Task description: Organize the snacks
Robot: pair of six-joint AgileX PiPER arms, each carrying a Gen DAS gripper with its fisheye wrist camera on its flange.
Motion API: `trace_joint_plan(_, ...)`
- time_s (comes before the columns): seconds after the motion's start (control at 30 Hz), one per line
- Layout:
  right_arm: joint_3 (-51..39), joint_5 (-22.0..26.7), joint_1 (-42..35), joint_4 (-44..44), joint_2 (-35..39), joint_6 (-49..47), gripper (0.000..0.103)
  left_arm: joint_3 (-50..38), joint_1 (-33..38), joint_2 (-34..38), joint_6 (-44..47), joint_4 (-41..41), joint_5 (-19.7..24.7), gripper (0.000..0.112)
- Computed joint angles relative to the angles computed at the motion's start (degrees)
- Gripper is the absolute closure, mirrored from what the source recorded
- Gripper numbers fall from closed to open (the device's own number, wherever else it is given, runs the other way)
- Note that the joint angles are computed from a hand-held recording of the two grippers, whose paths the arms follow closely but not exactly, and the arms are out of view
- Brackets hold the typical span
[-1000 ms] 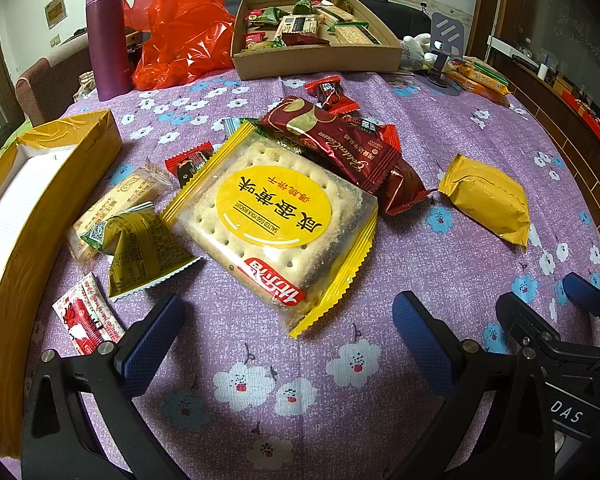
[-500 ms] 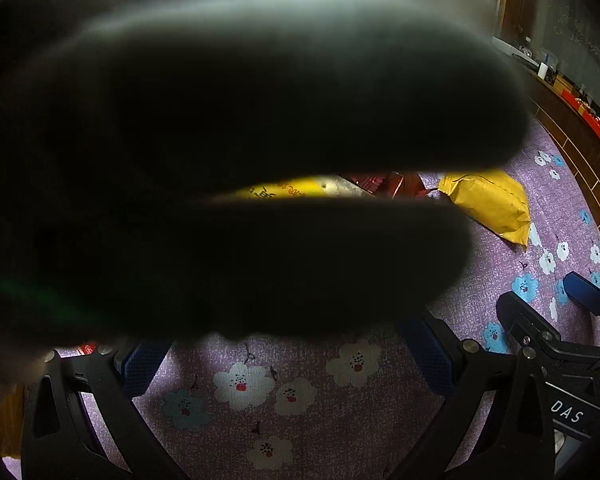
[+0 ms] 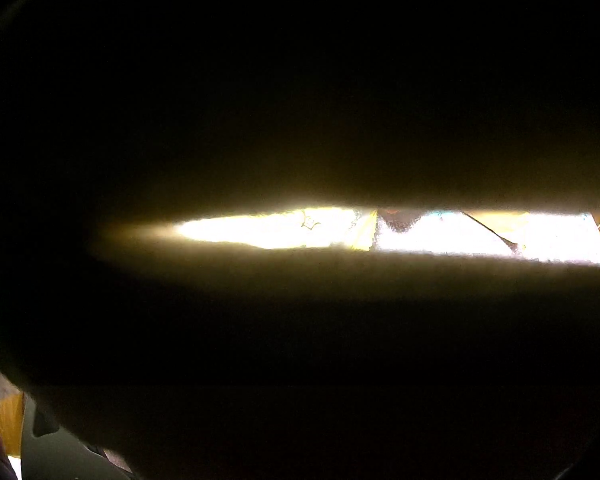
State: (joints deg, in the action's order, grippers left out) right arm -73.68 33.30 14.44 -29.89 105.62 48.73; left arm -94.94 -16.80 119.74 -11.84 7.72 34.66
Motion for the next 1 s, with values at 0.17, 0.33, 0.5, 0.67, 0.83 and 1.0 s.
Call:
trace_joint_plan(0.17,0.0,0.0,0.0,0.0,0.0,0.0,0.0,0.0,0.0,0.0,0.0,0.0,0.0,0.009)
trace_joint_plan(0.33,0.0,0.0,0.0,0.0,0.0,0.0,0.0,0.1,0.0,-0.1,0.1,-0.2,0.0,0.009)
trace_joint_plan(0.5,0.0,-0.1,0.0,-0.1,0.0,0.1,0.0,-0.2,0.2,-0.1,0.5,-0.6,0.3,0.009)
trace_joint_plan(0.67,0.0,-0.1,0.0,-0.1,0.1,0.1,0.0,0.0,0.2,-0.3,0.5,-0.5,0.4,0.009)
trace_joint_plan(0.83,0.0,-0.1,0.0,-0.1,0.1,0.2,0.0,0.0,0.2,-0.3,0.5,-0.6,0.4,0.009)
trace_joint_plan(1.0,0.0,-0.1,0.0,-0.1,0.1,0.2,0.0,-0.2,0.3,-0.2,0.7,-0.7,0.5,0.009)
